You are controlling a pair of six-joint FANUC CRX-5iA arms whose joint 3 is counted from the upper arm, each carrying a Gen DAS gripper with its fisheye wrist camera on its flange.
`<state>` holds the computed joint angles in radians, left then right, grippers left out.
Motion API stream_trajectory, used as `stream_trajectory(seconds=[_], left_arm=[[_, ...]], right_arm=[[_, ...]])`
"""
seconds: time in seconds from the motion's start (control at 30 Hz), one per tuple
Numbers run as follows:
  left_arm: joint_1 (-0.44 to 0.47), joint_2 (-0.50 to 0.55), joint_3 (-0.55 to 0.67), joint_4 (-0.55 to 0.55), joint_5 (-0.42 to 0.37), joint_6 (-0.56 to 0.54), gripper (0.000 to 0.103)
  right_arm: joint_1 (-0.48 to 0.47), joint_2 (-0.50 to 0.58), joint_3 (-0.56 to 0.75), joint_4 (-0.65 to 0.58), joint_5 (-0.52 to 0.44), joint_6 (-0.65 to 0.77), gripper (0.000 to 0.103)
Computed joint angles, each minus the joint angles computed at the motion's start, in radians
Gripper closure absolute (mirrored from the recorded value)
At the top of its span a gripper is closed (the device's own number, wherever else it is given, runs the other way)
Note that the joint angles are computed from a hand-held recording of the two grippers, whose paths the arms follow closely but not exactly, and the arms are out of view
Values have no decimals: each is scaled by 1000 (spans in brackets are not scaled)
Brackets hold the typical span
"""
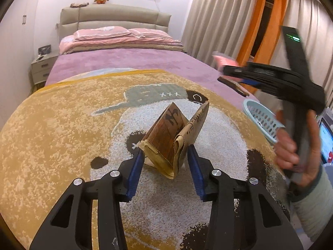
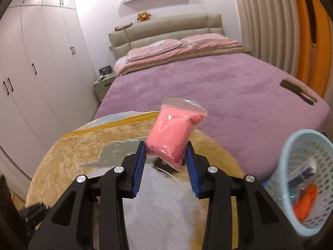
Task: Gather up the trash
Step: 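Carry the cardboard and pink bag to the wastebasket and open both tools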
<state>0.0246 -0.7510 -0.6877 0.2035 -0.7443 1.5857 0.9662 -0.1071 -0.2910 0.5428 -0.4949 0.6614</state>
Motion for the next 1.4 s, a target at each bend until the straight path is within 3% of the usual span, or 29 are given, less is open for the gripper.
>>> stream_trajectory(seconds=[0.1, 0.33, 0.5, 1.0, 1.27, 1.4], left_arm=[[-43, 37, 39, -32, -1, 41, 65], [-260, 148, 209, -243, -9, 240, 66], [-394, 266, 327, -340, -12, 331, 68], [-484, 437, 460, -298, 72, 357, 68], [-521, 588, 586, -258, 122, 307, 68], [-528, 672, 639, -203, 147, 255, 68]], right_arm=[[-24, -75, -57, 9, 5, -11, 68], [-90, -216, -163, 98, 24, -84, 68], [-148, -277, -181, 51, 15, -38, 68], [-328, -335, -193, -154, 4, 92, 68], [-423, -313, -162, -249, -24, 159, 68], [-484, -296, -114, -380, -60, 258, 68]])
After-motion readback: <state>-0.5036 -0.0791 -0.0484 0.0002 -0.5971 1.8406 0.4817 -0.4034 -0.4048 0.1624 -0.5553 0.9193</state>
